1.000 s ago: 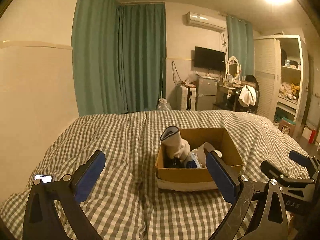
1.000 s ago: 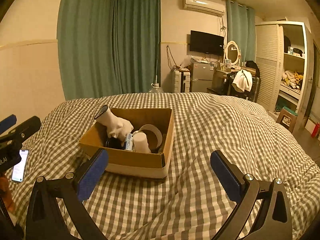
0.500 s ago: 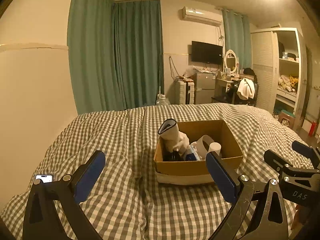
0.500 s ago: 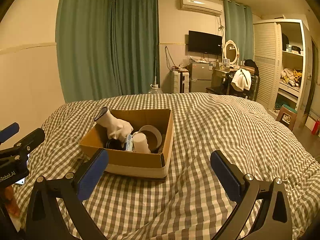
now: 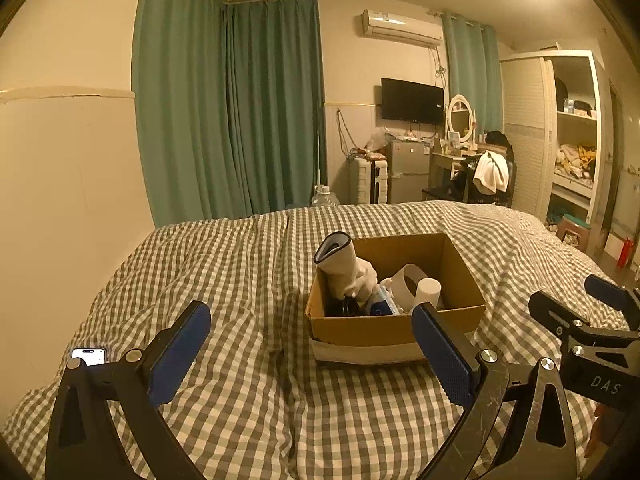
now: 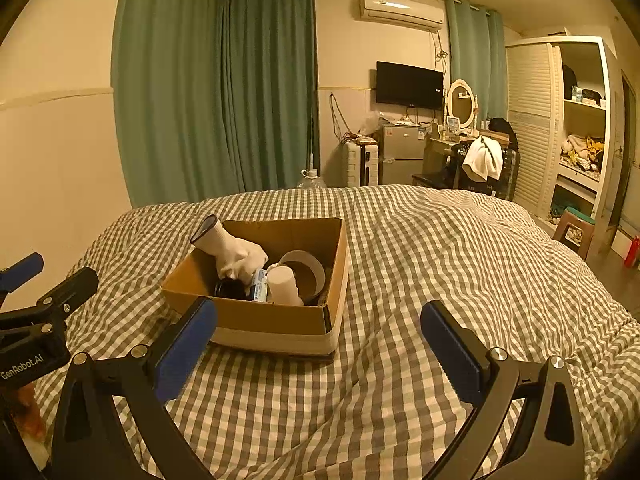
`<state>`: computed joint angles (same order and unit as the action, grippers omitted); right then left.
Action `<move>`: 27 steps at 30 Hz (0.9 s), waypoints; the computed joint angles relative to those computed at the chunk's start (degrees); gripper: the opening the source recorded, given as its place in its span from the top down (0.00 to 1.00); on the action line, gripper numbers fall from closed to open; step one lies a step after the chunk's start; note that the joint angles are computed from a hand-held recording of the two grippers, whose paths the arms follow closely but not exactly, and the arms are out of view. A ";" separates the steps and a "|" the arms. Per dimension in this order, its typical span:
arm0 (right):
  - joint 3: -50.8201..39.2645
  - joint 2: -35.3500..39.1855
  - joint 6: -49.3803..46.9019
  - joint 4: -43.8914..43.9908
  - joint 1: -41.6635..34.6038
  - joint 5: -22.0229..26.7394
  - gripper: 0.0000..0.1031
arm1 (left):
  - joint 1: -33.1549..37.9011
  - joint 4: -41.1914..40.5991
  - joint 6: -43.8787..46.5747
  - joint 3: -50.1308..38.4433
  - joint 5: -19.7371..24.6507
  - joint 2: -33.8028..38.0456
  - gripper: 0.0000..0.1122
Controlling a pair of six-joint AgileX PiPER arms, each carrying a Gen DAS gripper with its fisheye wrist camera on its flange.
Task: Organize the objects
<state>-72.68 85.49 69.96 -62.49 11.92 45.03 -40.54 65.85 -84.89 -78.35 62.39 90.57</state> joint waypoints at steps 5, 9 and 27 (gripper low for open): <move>0.10 0.05 0.32 -0.23 0.12 0.08 0.01 | 0.40 -0.12 -0.44 1.25 -1.59 -1.10 0.08; 0.12 0.16 0.47 -0.35 0.45 0.28 0.01 | 0.51 0.07 -1.35 1.87 -1.65 -1.74 0.08; 0.36 0.41 0.84 -0.67 1.03 0.50 0.01 | 0.64 0.01 -1.53 3.18 -2.90 -2.25 0.08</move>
<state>-72.33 85.90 70.80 -63.16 12.94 45.53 -39.90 65.86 -86.42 -75.16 59.49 88.33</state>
